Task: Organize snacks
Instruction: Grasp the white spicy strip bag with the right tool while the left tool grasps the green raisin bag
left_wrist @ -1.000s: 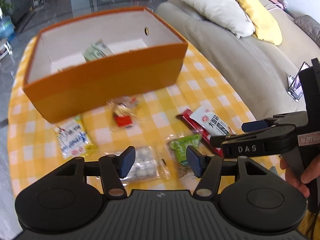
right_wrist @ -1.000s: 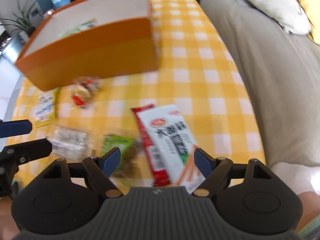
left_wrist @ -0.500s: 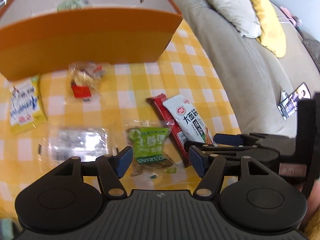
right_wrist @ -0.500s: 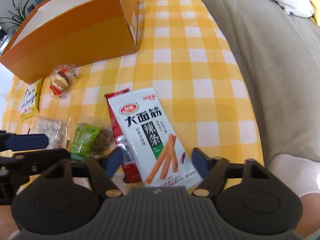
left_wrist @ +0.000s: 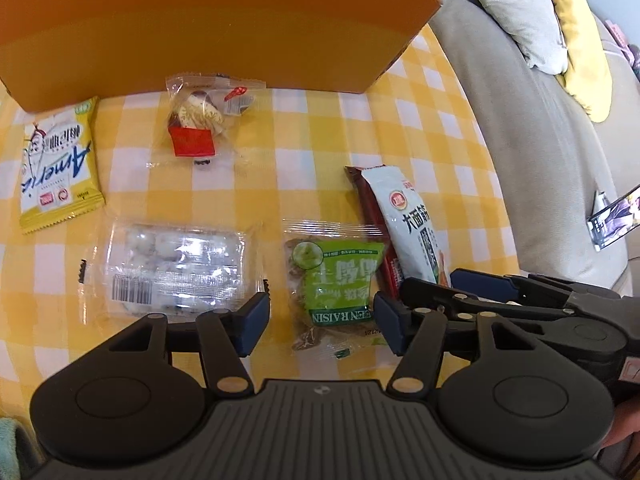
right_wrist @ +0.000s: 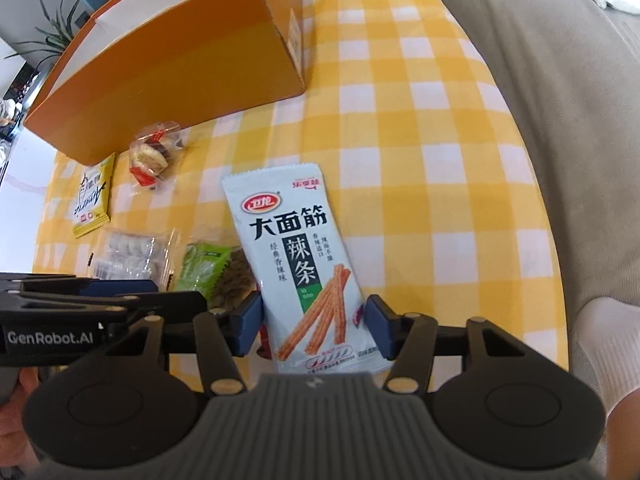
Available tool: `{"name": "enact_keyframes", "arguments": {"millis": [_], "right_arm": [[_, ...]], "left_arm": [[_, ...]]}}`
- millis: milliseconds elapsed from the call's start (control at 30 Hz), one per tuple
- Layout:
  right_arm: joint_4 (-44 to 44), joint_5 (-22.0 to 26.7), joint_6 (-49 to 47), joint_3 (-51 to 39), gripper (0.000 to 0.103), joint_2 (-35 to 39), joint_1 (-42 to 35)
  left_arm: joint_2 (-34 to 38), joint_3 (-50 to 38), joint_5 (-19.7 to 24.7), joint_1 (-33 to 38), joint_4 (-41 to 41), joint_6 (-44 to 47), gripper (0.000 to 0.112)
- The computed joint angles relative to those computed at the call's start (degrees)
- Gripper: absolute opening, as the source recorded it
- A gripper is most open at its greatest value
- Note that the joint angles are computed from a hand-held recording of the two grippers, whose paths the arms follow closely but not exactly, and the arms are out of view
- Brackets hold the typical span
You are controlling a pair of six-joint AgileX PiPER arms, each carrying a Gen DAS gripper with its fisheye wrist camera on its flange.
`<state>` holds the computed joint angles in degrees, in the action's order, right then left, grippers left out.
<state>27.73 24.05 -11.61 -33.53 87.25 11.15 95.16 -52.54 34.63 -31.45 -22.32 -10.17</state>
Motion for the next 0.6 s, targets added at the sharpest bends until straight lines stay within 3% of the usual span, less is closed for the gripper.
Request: {"name": "enact_keyframes", "arguments": {"millis": [100,400,600], "right_arm": [[-4.2,-1.7,3.8,0.2,0.056,-0.1,1.7],[0.5,-1.7,-4.6,0.6,0.053,0.6,-1.3],[-7.6,-0.6,3.0,-0.7,0.048,0.4,2.0]], "left_arm": [[0.7,-0.6,-0.3,-0.4,-0.3,-0.1,0.069],[2.1,-1.1,0.5,0.8,-3.7,1.7,0.065],[1.0,-2.5,3.5,-0.3,2.3,-0.8,0.062]]}}
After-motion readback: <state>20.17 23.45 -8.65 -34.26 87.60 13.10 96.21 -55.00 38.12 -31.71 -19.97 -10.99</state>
